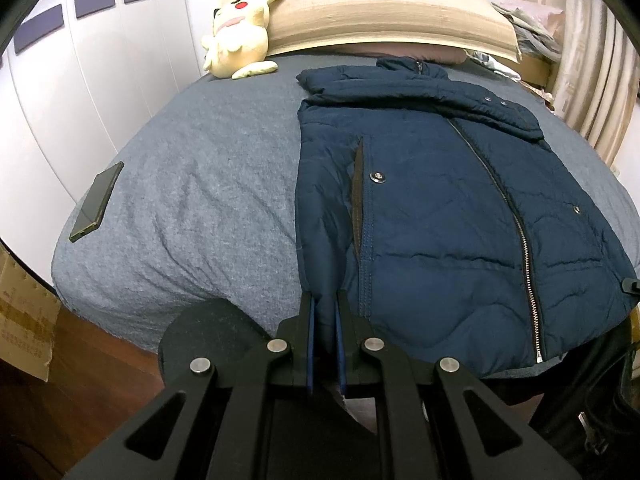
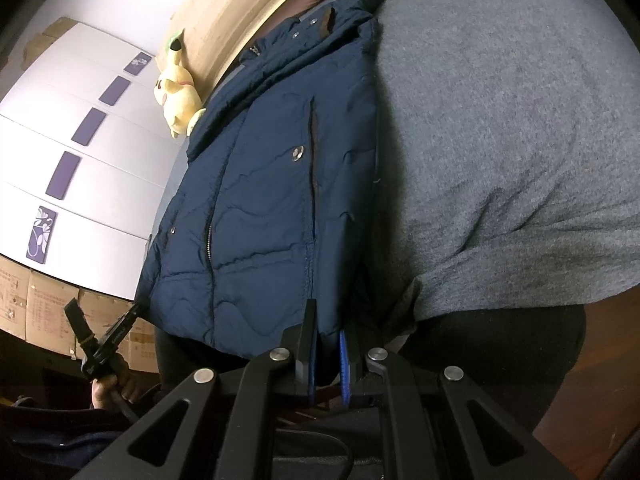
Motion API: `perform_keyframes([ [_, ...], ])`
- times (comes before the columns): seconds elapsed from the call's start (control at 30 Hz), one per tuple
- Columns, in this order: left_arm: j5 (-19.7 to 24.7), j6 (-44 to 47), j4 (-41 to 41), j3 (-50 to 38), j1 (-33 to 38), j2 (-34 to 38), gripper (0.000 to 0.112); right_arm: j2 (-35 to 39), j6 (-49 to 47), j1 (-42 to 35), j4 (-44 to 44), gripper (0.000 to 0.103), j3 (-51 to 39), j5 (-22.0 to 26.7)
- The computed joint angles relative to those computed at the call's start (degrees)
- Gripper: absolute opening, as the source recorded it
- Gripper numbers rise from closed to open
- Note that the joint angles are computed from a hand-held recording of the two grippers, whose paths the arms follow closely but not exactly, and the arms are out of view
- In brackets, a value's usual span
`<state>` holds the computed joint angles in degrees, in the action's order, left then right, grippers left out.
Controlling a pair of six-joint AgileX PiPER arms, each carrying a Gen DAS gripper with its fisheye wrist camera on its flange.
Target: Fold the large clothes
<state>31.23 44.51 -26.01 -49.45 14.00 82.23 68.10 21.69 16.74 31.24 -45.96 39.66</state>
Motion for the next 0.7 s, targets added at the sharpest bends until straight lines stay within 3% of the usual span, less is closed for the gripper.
perform_keyframes([
  [0.7, -0.3, 6.5, -5.5, 0.0, 1.3, -1.5, 0.008, -1.4, -1.9, 0.1, 1.6, 0.009, -0.2, -0.8],
])
